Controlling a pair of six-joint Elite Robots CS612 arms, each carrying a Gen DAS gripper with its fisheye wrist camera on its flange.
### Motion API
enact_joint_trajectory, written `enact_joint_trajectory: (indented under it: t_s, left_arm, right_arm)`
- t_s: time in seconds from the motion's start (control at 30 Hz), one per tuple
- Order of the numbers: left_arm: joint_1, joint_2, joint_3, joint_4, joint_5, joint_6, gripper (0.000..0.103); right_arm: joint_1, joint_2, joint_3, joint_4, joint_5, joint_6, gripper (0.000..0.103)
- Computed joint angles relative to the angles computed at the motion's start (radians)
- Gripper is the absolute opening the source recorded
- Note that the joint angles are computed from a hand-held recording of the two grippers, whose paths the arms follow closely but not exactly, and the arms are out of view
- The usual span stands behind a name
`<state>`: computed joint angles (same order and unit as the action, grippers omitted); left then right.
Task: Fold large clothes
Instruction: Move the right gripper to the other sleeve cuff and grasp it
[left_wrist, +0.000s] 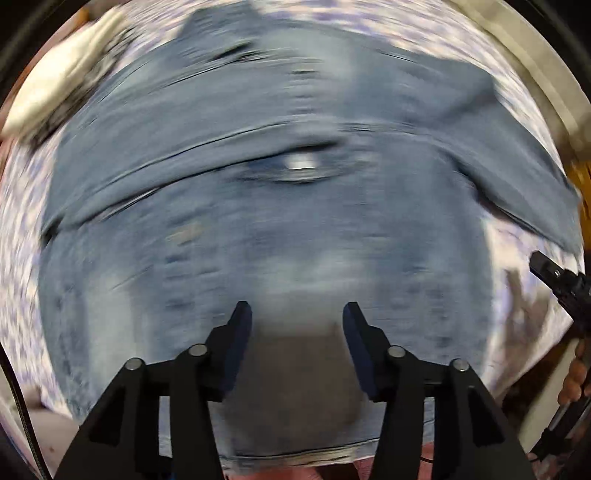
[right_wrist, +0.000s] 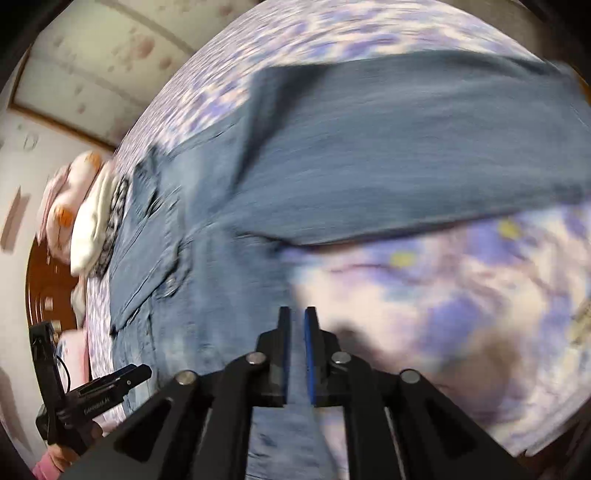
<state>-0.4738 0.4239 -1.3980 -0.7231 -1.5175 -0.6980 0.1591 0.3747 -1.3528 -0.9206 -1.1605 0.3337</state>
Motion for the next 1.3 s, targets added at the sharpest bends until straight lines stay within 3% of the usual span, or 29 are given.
enact_joint_trajectory:
  t_s: [0.07, 0.13, 0.2, 0.5, 0.83, 1.0, 1.1, 1.3]
  left_arm:
    - [-0.017, -0.016, 0.042, -0.033, -0.016, 0.023, 0.063]
    - [-0.03, -0.031, 0.078, -0.054, -0.024, 0.048, 0.064]
    - [-0.042, -0.047, 0.114, -0.063, -0.025, 0.074, 0.064]
    - [-0.102, -0.148, 0.329, -0.141, -0.014, 0.121, 0.07]
    - [-0.125, -0.206, 0.46, -0.203, -0.015, 0.153, 0.07]
    - [-0.119, -0.183, 0.411, -0.182, -0.026, 0.132, 0.07]
    - [-0.115, -0.175, 0.388, -0.17, -0.023, 0.115, 0.07]
    - [-0.097, -0.14, 0.3, -0.136, -0.027, 0.047, 0.07]
  right_arm:
    - [-0.029, 0.017, -0.041, 0.011, -0.005, 0.039, 0.015]
    - [-0.05, 0.031, -0.073, 0.012, -0.006, 0.076, 0.029]
    - [-0.072, 0.049, -0.109, 0.005, -0.012, 0.122, 0.036]
    - [-0.142, 0.109, -0.195, -0.081, -0.069, 0.321, 0.036]
    - [-0.196, 0.14, -0.184, -0.263, -0.146, 0.486, 0.036]
    - [-0.2, 0.132, -0.159, -0.28, -0.199, 0.504, 0.036]
    - [-0.199, 0.126, -0.151, -0.269, -0.215, 0.568, 0.036]
    - [-0.175, 0.102, -0.129, -0.245, -0.307, 0.633, 0.018]
